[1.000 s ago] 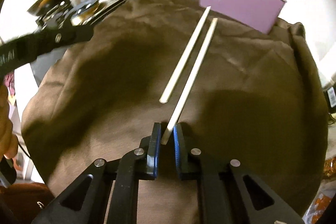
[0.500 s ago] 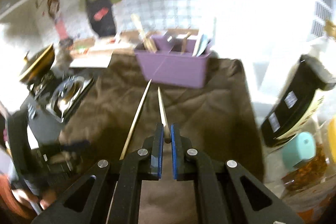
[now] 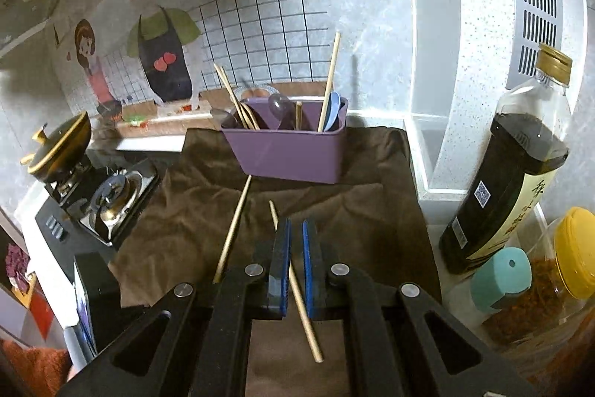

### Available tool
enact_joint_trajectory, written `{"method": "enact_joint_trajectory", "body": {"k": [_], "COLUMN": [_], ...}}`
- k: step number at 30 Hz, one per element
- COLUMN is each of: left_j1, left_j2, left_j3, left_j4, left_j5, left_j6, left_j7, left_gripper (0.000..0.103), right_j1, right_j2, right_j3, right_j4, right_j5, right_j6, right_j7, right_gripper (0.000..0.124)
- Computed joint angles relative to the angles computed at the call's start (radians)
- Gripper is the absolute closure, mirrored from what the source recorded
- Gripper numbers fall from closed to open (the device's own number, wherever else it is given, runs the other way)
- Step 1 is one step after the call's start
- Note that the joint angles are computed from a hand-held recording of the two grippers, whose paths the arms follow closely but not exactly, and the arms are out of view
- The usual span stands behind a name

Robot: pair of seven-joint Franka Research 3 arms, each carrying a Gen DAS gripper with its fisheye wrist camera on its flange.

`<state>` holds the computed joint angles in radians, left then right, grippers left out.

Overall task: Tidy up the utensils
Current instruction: 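Grasp the remaining chopstick with the left gripper while the right gripper holds its chopstick, then lift both chopsticks and carry them over the purple caddy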

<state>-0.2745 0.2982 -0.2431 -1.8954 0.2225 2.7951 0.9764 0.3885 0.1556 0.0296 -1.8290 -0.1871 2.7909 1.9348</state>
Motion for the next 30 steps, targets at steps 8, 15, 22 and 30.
{"method": "enact_joint_trajectory", "body": {"k": [8,15,22,30], "left_j1": [-0.029,-0.007,-0.008,0.009], "left_j2": [0.005,-0.050,-0.134,-0.174], "left_j3": [0.043,0.058,0.086,0.082], "left_j4": [0.007,-0.055,-0.129,-0.155], "left_j5": [0.098,0.131,0.264,0.356], "left_j6": [-0.005,0.050,0.115,0.138], "left_j7": [-0.068,-0.125,-0.211,-0.284], "left_gripper": [0.095,0.096,0.096,0.096], "right_j1": [-0.043,-0.034,-0.002,0.025], "right_j2": [0.025,0.016,0.017,0.052], "right_j3": [0.043,0.032,0.021,-0.004], "right_j4": [0.004,-0.053,-0.143,-0.128], "right_j5": [0.227,0.205,0.092,-0.020], "right_j6": [-0.173,-0.254,-0.175,-0.137], "right_j7": [-0.271,-0.300,-0.211,-0.121], "right_gripper": [0.094,0.094,0.102,0.106]}}
